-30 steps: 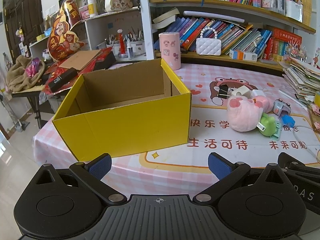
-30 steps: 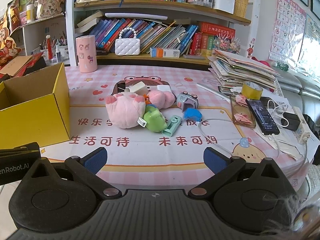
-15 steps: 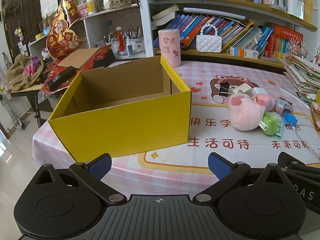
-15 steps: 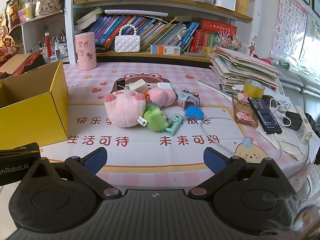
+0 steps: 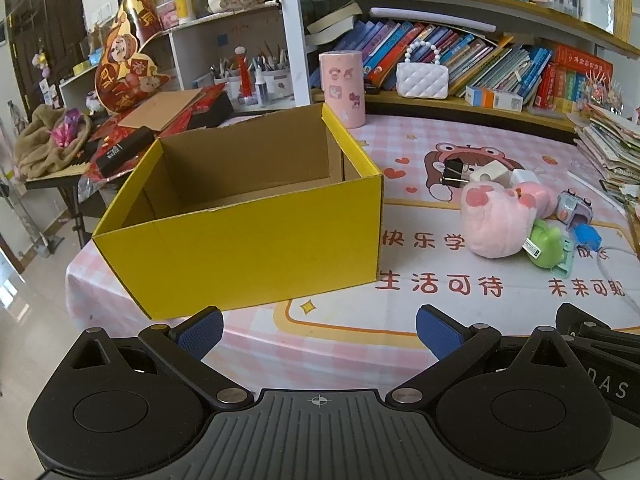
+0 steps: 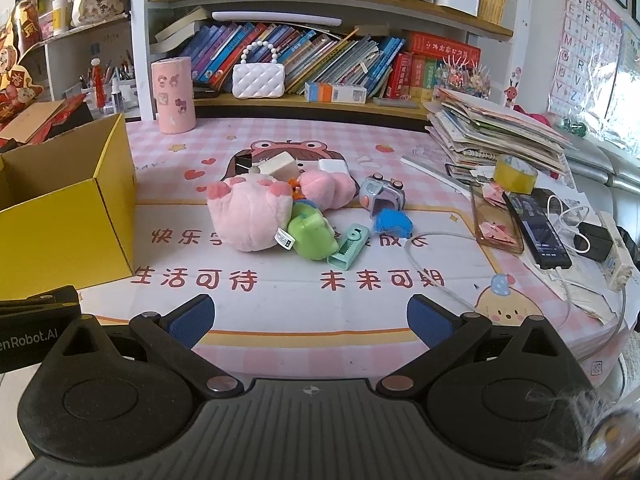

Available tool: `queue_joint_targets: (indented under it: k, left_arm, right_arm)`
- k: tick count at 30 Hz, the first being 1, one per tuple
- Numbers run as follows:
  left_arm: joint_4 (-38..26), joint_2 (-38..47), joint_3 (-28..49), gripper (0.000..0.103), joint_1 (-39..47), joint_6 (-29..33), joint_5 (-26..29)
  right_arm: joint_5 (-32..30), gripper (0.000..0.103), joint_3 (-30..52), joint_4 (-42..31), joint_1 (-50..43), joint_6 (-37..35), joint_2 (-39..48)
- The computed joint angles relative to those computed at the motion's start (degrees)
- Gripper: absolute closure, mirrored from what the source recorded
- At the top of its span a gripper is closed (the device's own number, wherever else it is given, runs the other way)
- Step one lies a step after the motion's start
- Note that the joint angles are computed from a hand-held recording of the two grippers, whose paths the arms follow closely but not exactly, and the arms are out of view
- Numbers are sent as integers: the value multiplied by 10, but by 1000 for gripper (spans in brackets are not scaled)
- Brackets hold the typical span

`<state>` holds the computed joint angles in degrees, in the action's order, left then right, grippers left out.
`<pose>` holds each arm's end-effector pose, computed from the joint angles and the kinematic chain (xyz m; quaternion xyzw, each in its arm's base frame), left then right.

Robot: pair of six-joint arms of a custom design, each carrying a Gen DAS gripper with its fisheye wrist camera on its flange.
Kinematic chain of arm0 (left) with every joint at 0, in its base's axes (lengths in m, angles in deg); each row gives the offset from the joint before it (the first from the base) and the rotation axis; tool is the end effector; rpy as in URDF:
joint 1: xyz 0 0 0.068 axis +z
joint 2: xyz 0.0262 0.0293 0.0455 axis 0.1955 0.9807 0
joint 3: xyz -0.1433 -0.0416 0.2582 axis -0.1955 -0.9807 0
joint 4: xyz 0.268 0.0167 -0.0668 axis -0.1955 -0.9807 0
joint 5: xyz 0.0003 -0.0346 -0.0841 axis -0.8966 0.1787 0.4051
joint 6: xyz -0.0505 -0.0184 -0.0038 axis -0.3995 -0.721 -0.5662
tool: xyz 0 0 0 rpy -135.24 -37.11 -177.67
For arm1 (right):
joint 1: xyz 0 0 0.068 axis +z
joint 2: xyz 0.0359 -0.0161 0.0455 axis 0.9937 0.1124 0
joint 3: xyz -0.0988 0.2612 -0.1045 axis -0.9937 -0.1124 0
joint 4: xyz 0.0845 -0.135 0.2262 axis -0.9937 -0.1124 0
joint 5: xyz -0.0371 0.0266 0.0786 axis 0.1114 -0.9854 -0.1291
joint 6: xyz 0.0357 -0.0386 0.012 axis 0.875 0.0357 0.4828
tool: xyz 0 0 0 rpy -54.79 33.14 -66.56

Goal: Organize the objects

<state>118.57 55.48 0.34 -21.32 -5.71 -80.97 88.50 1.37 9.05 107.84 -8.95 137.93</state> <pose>0.2774 -0.1568 0.0368 -0.0115 0.9145 0.0563 0.4004 0.2592 0.0988 0.0349 0.0673 0.8990 -0.0595 0.4286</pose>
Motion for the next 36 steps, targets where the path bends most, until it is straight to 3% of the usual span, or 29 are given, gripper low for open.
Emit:
queue_joint_targets:
  k: [17, 25, 28, 33, 36]
  left_arm:
    - [-48, 23, 52, 0, -24, -31, 3]
    - [-100, 55, 114, 0, -36, -60, 16]
    - [-117, 66, 135, 0, -38, -78, 22]
    - [-150, 79, 171, 0, -42, -115, 4]
    - [-173, 86, 192, 0, -44, -141, -12]
  right_arm:
    - [-56, 0, -6, 42, -71, -52, 12]
    - [-119, 2, 8, 57, -139, -103, 30]
    - [-154, 11, 28, 47, -169, -124, 42]
    - [-219, 39, 81, 10, -215, -164, 70]
    - [-255, 44, 119, -3, -236, -195, 99]
